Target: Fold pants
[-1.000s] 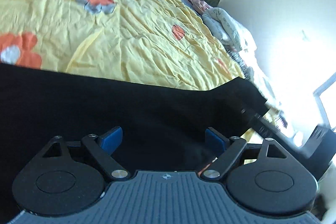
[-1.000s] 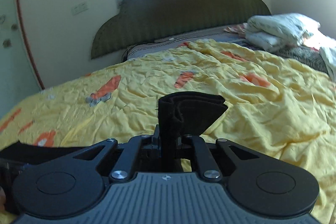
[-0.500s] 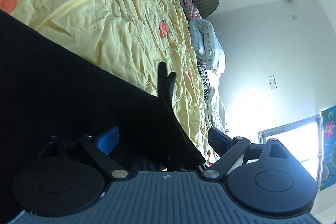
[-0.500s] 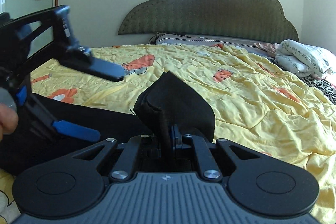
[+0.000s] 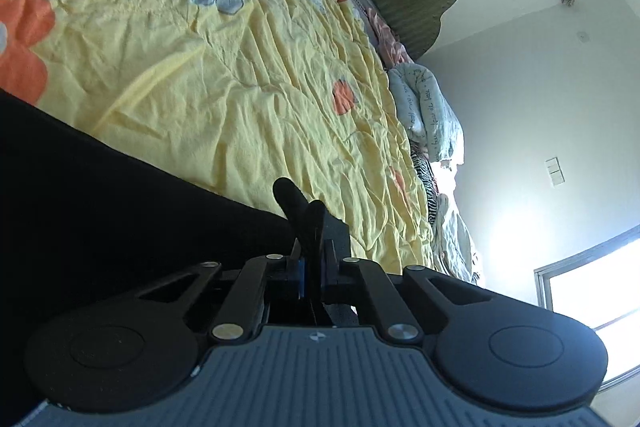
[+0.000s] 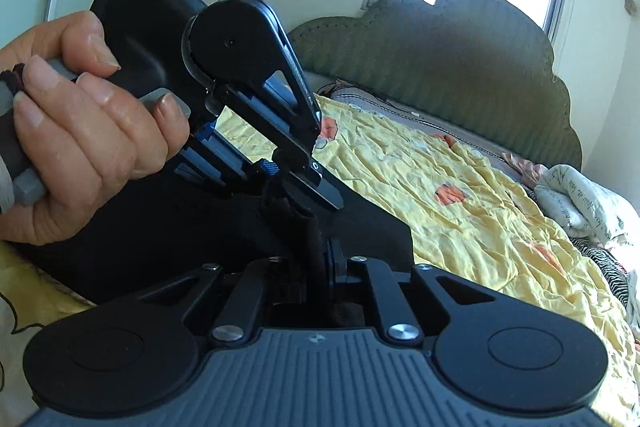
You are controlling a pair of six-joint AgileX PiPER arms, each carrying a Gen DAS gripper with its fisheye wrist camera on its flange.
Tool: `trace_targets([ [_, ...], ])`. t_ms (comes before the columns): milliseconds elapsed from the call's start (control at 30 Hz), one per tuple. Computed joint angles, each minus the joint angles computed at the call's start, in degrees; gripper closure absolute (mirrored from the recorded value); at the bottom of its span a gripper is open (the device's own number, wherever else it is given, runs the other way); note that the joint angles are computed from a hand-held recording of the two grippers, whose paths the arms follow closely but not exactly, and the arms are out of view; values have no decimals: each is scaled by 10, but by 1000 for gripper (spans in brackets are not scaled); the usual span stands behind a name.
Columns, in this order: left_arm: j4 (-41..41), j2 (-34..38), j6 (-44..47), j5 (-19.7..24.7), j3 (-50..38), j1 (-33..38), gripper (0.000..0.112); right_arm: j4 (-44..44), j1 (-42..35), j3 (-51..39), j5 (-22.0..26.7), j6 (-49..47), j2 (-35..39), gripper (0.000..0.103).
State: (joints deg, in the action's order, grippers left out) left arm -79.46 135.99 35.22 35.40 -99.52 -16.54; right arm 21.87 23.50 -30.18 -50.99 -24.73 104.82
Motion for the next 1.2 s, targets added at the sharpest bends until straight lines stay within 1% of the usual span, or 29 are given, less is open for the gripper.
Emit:
trace_targets([
  [133, -48, -64, 111, -46, 82, 2, 109, 0, 25, 1, -8, 12, -7, 94],
  [233, -70, -107, 179, -85, 135, 1, 109, 0, 46, -7, 3, 19, -6, 94],
  [333, -64, -137, 214, -118, 175, 5, 109, -5, 61, -23, 21, 35, 2, 94],
  [400, -52, -147, 217, -133, 192, 11, 109, -24, 61, -36, 41, 61, 8, 94],
  [500, -23, -147, 193, -139, 206, 27, 109, -46, 65, -54, 65, 94, 20, 94],
  [567, -29, -146, 198, -140, 217, 37, 109, -68, 65, -65, 83, 120, 27, 94],
  [667, -35, -139, 203, -143, 226, 47, 109, -94, 63, -78, 99, 160, 42, 94],
  [733, -24, -130, 191, -146, 223, 47, 109, -106, 58, -85, 105, 175, 50, 94],
  [833, -13, -123, 183, -148, 219, 46, 109, -106, 55, -99, 118, 163, 58, 94],
  [933, 12, -116, 162, -157, 212, 40, 107, -74, 66, -115, 131, 126, 67, 94],
  [1000, 11, -113, 162, -158, 210, 40, 94, -50, 73, -123, 134, 106, 72, 93],
  [1033, 2, -113, 167, -160, 212, 39, 93, -44, 74, -129, 135, 101, 76, 92],
  [1067, 2, -113, 166, -161, 211, 39, 93, -28, 85, -132, 132, 92, 80, 90],
  [1133, 9, -115, 164, -166, 211, 37, 92, -26, 87, -135, 130, 93, 83, 90],
  [1167, 18, -117, 160, -172, 212, 34, 102, -32, 86, -133, 126, 97, 84, 90],
  [1200, 32, -121, 153, -184, 214, 29, 104, -36, 83, -136, 129, 98, 84, 90],
])
